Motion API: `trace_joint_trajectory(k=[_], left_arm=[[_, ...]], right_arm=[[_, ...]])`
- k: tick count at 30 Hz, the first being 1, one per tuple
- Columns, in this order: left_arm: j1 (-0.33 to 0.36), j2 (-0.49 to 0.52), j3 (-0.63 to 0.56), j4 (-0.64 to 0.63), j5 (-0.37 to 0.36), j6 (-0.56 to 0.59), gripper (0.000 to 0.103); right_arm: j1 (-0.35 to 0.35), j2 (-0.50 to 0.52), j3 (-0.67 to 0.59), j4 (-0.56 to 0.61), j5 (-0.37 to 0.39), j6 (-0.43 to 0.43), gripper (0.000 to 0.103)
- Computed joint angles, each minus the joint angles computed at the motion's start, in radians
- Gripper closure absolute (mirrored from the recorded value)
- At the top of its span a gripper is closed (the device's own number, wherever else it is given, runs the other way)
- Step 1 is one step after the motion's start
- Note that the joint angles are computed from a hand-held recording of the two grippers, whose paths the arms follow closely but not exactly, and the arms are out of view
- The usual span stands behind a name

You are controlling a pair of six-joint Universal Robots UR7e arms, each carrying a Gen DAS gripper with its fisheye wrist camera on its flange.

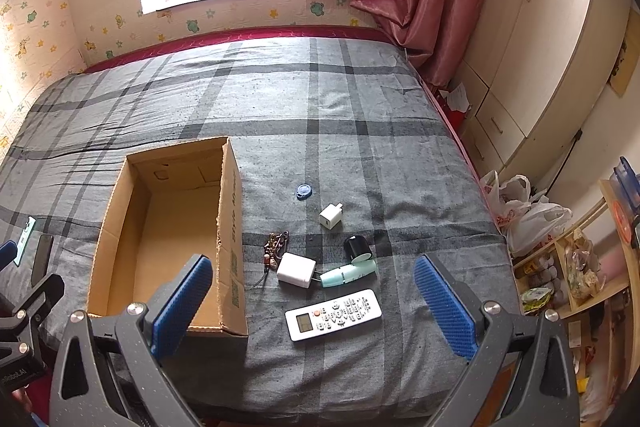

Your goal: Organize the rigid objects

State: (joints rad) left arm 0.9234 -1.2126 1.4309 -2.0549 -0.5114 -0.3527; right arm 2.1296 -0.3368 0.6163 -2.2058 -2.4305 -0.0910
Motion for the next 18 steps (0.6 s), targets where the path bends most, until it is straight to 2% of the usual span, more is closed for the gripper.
trace_joint_trajectory(k=[18], left_arm=[[0.002,0.003,-0.005,0.0,-0.004,-0.001,0.0]], right_arm=[[-0.002,0.008,-0.01,0.002,0.003,0.009,0.0]])
